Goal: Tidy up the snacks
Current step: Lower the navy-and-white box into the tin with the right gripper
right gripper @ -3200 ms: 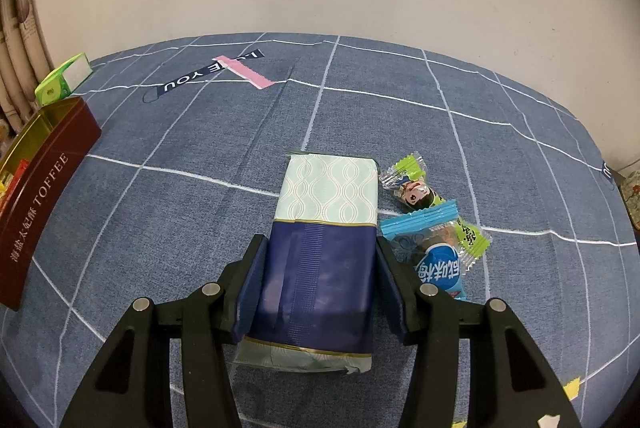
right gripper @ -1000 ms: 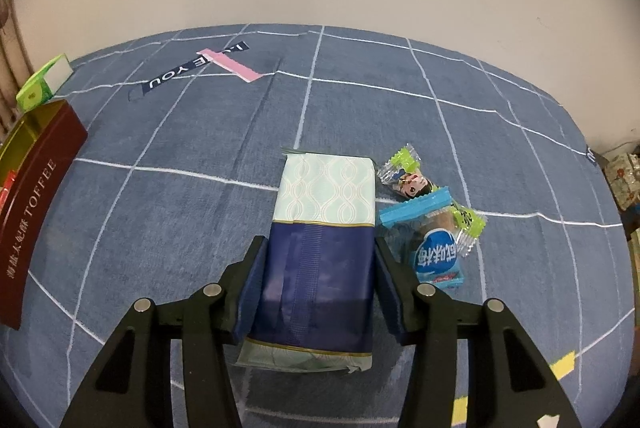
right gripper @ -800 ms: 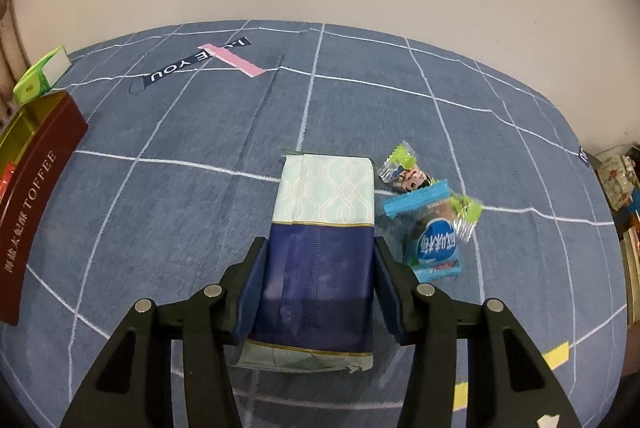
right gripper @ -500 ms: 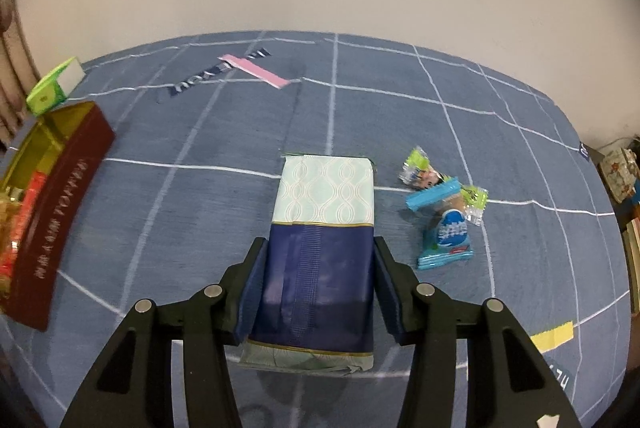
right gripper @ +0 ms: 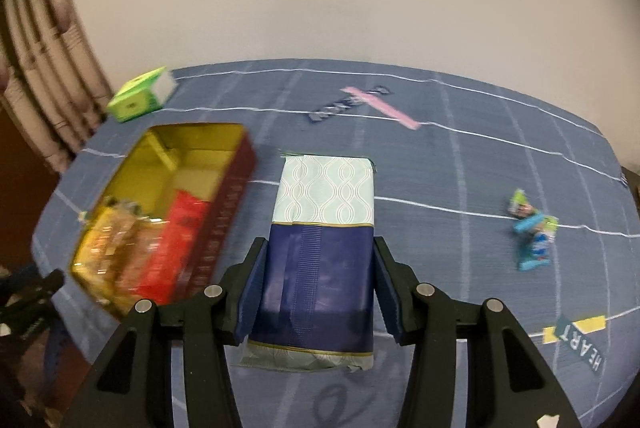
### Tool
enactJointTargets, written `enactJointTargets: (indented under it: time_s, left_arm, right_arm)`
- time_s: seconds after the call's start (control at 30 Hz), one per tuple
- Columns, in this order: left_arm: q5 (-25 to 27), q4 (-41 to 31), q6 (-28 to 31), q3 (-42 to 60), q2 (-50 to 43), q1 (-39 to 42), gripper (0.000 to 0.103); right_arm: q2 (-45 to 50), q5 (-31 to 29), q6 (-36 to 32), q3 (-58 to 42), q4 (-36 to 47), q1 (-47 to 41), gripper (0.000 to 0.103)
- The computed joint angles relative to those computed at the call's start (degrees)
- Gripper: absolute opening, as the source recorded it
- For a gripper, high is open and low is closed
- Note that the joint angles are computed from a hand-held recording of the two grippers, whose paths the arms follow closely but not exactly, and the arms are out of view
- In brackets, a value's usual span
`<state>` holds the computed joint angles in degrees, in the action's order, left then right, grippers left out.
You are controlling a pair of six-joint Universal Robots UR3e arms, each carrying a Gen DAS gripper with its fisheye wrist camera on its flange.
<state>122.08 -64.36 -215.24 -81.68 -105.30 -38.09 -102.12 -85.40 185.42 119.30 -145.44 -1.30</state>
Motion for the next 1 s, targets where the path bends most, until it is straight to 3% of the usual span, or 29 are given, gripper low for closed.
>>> enactJointTargets:
  time_s: [0.13, 0.43, 0.77, 1.0]
  left_arm:
    - [3.0, -2.7, -2.9, 0.9, -0.4, -0.1, 0.055]
    - [1.9, -2.4, -3.1, -1.7, 2.3, 2.2, 0.055]
    - [-3.0, 0.1, -2.3, -5.1, 5.1, 5.4, 0.055]
    - [-3.7, 0.3, -2.6, -5.5, 5.5, 5.6, 0.055]
  right_arm:
    - [5.4, -3.3, 3.1, -5.2, -0.5, 8.0, 0.046]
    - [15.9, -7.1, 5.9, -15.7, 0.7, 18.8, 0.046]
    - [22.6, -9.1, 8.4, -22.7, 3.8, 21.8, 0.046]
    - [25.5, -8.5, 9.9, -24.5, 4.0, 22.2, 0.046]
